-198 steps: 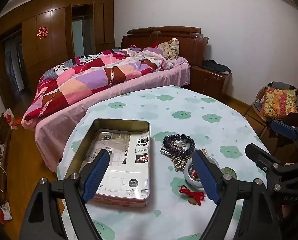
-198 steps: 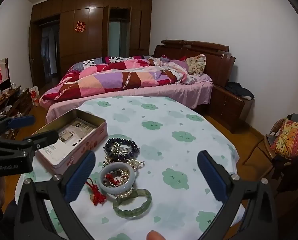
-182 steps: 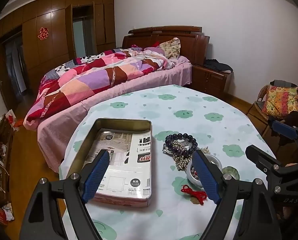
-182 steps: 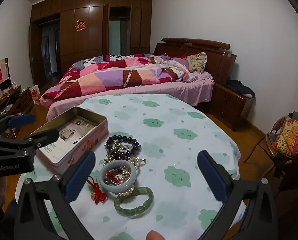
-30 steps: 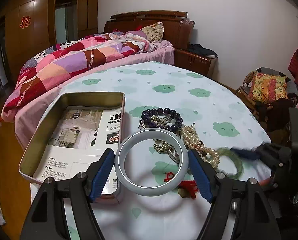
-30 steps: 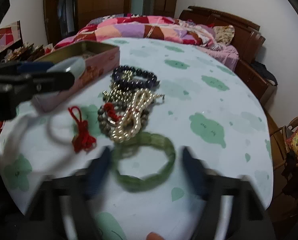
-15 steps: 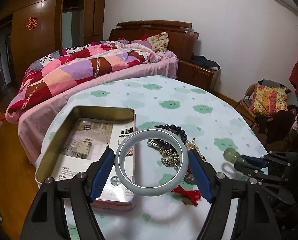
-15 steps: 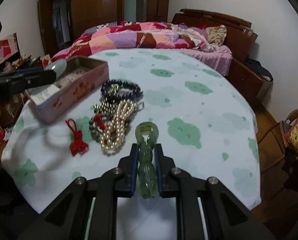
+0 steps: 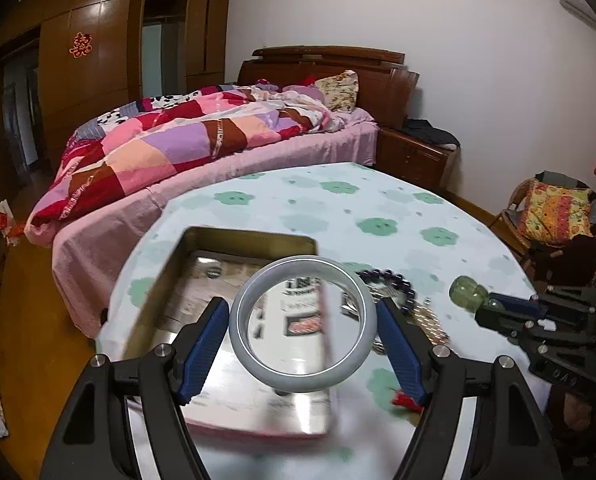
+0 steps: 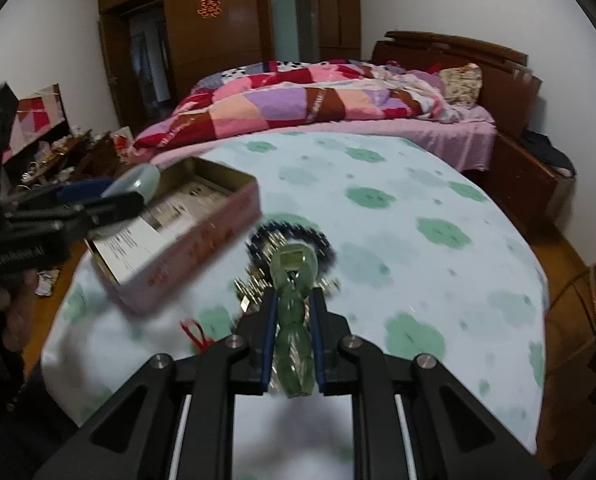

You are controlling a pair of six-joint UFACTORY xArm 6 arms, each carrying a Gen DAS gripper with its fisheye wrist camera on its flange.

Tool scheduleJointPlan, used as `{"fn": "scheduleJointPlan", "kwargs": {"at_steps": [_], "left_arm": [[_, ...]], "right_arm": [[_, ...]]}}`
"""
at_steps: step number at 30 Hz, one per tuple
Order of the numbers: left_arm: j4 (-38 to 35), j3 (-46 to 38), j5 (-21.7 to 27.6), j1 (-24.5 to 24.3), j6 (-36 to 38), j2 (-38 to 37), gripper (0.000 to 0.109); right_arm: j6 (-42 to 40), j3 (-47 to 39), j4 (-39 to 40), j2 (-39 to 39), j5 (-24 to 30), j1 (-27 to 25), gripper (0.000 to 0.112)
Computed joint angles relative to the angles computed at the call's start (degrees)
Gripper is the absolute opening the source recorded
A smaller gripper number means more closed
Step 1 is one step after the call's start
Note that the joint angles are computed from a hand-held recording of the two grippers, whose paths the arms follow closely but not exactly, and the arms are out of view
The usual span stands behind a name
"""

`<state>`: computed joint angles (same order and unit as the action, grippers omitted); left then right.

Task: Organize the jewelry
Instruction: 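Lower the white bangle into the tin with the left gripper while right carries the green bangle over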

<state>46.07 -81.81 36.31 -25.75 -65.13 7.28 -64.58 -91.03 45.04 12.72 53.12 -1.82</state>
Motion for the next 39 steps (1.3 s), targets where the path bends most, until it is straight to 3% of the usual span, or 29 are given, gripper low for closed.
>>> {"fn": "scheduleJointPlan", "kwargs": {"at_steps": [18, 35, 39], "left_arm": [[-9.80, -7.70, 4.75, 7.61, 16.56, 6.91, 0.075], [-15.35, -17.45, 11.09, 8.27, 29.30, 14.31, 0.075], [-14.80, -18.48, 11.47, 8.02, 30.18, 15.00, 0.075]], "right_arm": [[9.33, -29.08, -0.30, 19.65, 9.48, 8.58, 0.017], [10.00, -29.70, -5.47, 21.97, 7.88, 11.24, 0.018], [11.33, -31.92, -6.76, 23.79, 7.77, 11.53, 0.027]]}}
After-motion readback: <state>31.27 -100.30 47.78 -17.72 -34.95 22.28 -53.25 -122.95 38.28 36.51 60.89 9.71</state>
